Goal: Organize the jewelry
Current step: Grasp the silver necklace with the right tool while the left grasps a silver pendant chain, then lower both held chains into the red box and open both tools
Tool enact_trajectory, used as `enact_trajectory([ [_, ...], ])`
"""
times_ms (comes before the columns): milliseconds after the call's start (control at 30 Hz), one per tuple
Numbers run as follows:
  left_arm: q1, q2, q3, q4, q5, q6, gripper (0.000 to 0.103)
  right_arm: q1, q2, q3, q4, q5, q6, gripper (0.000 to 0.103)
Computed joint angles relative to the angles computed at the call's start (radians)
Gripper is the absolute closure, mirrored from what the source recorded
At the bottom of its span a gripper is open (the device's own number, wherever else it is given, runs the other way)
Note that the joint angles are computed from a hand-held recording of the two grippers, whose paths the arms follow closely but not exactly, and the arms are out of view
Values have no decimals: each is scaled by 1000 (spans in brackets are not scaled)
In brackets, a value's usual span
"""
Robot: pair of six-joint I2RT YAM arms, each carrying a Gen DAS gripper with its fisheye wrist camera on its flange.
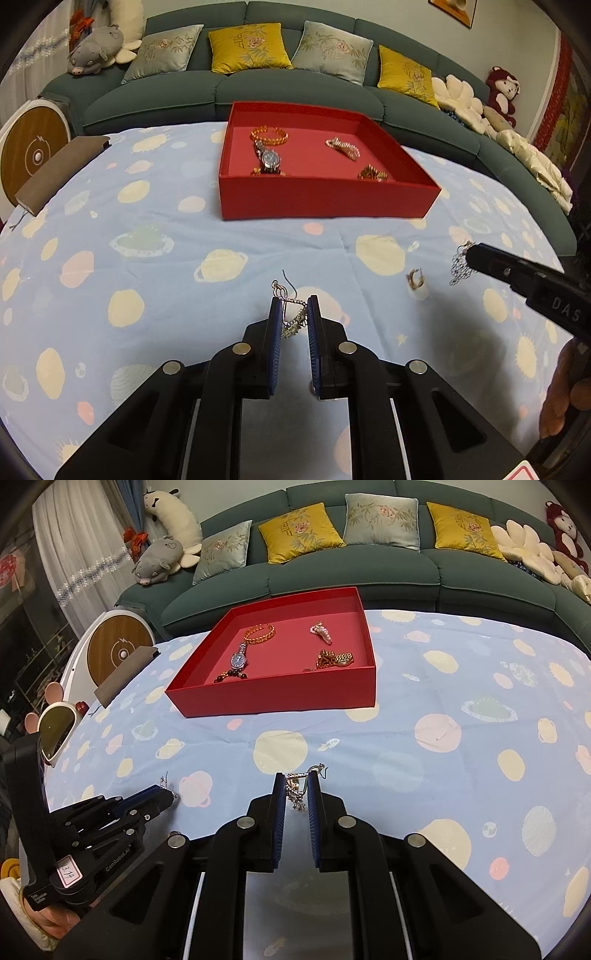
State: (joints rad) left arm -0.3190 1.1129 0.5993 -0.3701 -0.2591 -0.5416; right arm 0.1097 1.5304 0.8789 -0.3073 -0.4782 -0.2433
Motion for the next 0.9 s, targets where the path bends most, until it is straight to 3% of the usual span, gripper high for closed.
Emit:
enact_trajectory([
  [233, 88, -56, 164, -77, 56, 59, 92, 16, -40, 68, -25, -31, 50, 92],
  [467, 165, 35, 391, -102, 123, 103, 92, 44, -19, 214, -71, -45, 111, 92],
  [700, 226, 271, 635, -108, 122, 211, 92, 88, 112, 469, -131, -14, 119, 92],
  [900, 275, 520, 823, -109, 170, 242, 92, 108, 335, 744, -208, -30, 153, 92],
])
